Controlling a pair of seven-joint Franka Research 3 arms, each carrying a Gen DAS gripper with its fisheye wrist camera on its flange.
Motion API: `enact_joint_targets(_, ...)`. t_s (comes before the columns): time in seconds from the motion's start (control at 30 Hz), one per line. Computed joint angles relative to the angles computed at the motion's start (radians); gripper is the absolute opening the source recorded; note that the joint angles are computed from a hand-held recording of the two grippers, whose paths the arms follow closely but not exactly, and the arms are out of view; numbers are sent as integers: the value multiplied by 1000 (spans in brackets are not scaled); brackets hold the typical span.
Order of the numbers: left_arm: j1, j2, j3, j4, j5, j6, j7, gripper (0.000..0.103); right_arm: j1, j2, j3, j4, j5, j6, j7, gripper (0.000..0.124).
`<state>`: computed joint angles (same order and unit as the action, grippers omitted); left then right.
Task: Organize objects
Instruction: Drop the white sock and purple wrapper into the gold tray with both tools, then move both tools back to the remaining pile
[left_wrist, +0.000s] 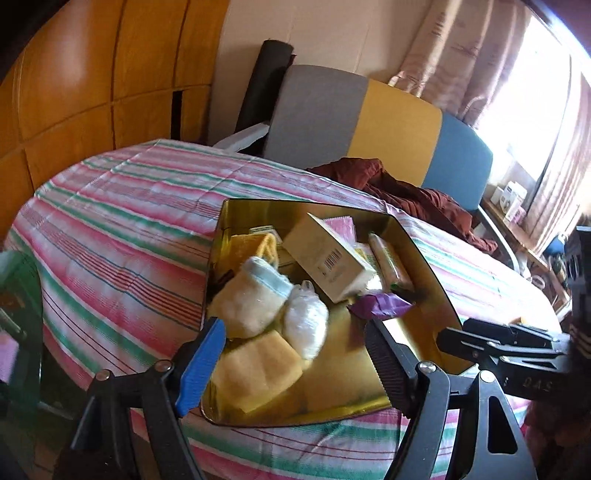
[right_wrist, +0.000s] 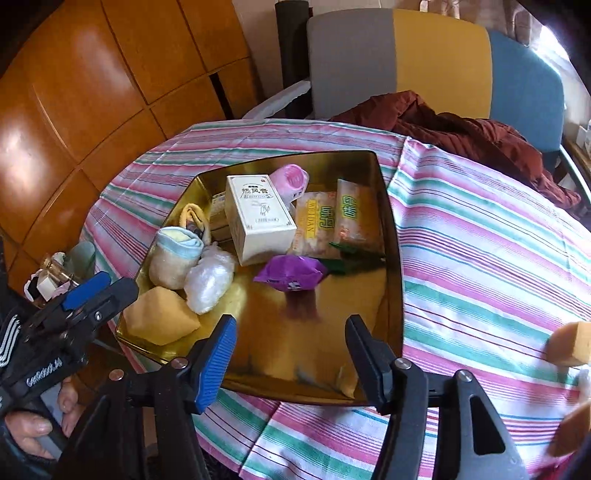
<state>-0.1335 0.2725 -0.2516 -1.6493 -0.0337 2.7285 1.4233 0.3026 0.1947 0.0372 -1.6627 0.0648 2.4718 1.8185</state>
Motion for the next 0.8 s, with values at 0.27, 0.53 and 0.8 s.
enact_joint_targets(0.27,-37,-27,11,-28,79,3,-16,81,21,-45,-15,-60,-138,42,85,72)
enact_joint_targets(0.53,-51,-45,4,-53,103,6,-2,82,13,-88,-10,-116,-215,71,137,72)
enact_joint_targets(0.8,-63,-48,0,-56,110,-4,21,82,-9,-119,-6,-159,-235,81,176,73)
